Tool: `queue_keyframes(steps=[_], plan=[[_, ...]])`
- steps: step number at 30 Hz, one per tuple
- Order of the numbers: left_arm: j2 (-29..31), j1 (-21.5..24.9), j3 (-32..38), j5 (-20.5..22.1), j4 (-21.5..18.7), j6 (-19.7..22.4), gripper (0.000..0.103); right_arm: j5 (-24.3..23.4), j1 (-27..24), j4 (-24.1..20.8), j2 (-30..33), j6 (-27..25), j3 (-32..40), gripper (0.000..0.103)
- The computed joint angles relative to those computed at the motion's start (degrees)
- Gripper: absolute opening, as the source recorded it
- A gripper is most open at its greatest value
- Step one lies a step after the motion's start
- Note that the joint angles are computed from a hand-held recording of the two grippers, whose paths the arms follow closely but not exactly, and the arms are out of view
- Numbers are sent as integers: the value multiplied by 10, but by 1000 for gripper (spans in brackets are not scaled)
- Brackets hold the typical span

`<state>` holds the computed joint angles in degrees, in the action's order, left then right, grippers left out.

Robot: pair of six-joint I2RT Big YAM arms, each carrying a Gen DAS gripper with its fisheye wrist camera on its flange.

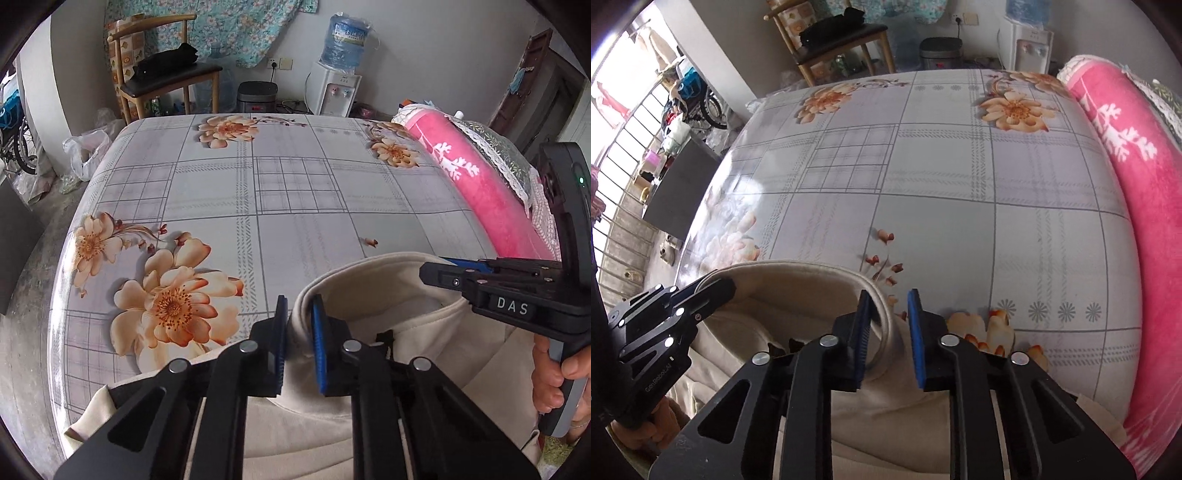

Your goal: Fold large clothes

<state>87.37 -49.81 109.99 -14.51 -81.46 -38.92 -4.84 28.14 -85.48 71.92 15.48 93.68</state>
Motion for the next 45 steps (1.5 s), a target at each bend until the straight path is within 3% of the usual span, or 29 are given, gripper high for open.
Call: queue_keyframes(steps=[14,21,28,32,37,40,45], plan=[[-97,-116,-54,-81,-7,-17,11,51,81,-36,-113,-10,-20,7],[-129,-182,-98,-125,-19,-42,10,98,157,-48,-172,14,-70,7],[-149,-207,-179,-105,-3,-88,9,132,216,-67,-209,25,-146,10],[-155,-212,-196,-102,7,-91,9,105,225,-55,-223,13,-110,35],[-160,-212,-199,-97,11,-90,10,57,215,2,-206,20,-71,36],[-175,-219,-204,-94,14,-104,11,42,213,22,-182,29,-93,27],[-240,-242,-238,-85,67,-131,14,63,229,2,-164,29,-163,22]])
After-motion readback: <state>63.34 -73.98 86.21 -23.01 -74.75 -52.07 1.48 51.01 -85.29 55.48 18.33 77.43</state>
